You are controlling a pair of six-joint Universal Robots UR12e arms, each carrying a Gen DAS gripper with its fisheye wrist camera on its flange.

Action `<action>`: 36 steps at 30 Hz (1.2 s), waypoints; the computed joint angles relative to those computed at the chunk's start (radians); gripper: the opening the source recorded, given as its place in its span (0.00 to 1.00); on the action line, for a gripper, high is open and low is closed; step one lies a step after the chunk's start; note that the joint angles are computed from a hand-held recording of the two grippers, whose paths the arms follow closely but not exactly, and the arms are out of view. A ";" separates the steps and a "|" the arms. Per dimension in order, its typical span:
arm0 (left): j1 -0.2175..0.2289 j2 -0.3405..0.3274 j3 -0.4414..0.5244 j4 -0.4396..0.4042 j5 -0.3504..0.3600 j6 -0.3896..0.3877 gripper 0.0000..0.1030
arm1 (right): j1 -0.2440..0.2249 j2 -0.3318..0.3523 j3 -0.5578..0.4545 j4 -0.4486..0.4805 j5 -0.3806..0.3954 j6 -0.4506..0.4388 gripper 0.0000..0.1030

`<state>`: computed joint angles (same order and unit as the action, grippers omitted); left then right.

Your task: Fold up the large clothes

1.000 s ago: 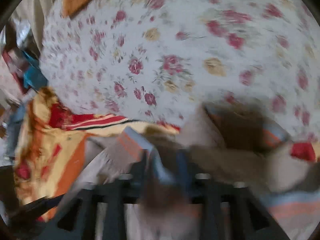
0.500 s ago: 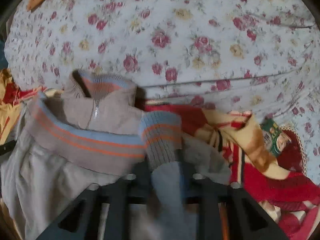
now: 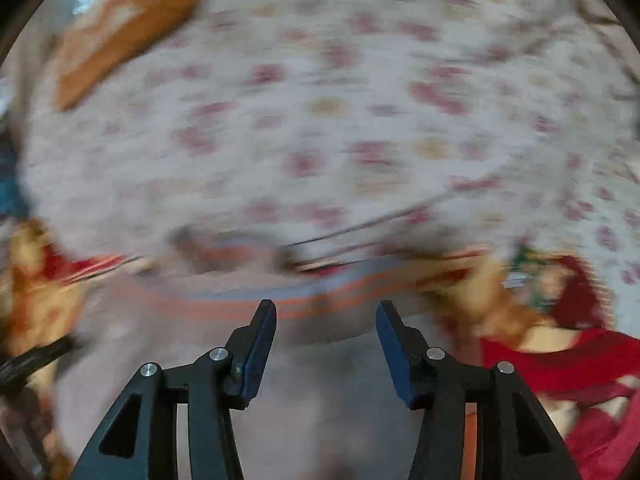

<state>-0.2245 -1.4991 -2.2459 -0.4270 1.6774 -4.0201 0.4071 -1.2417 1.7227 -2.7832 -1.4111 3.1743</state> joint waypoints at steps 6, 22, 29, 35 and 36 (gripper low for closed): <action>0.021 -0.024 0.020 -0.042 -0.090 0.111 0.77 | 0.064 0.018 -0.013 0.064 0.081 -0.051 0.49; -0.023 -0.077 0.064 -0.038 0.009 0.133 0.09 | -0.065 -0.052 0.135 -0.072 -0.050 0.151 0.65; -0.001 -0.067 0.048 0.023 -0.002 0.105 0.06 | -0.035 -0.003 0.089 -0.043 -0.015 0.015 0.09; 0.007 -0.061 0.037 0.031 0.064 0.080 0.06 | -0.021 0.021 0.080 -0.173 -0.102 0.003 0.04; 0.000 -0.063 0.041 0.015 0.099 0.075 0.06 | -0.015 0.037 0.075 -0.159 -0.135 -0.003 0.05</action>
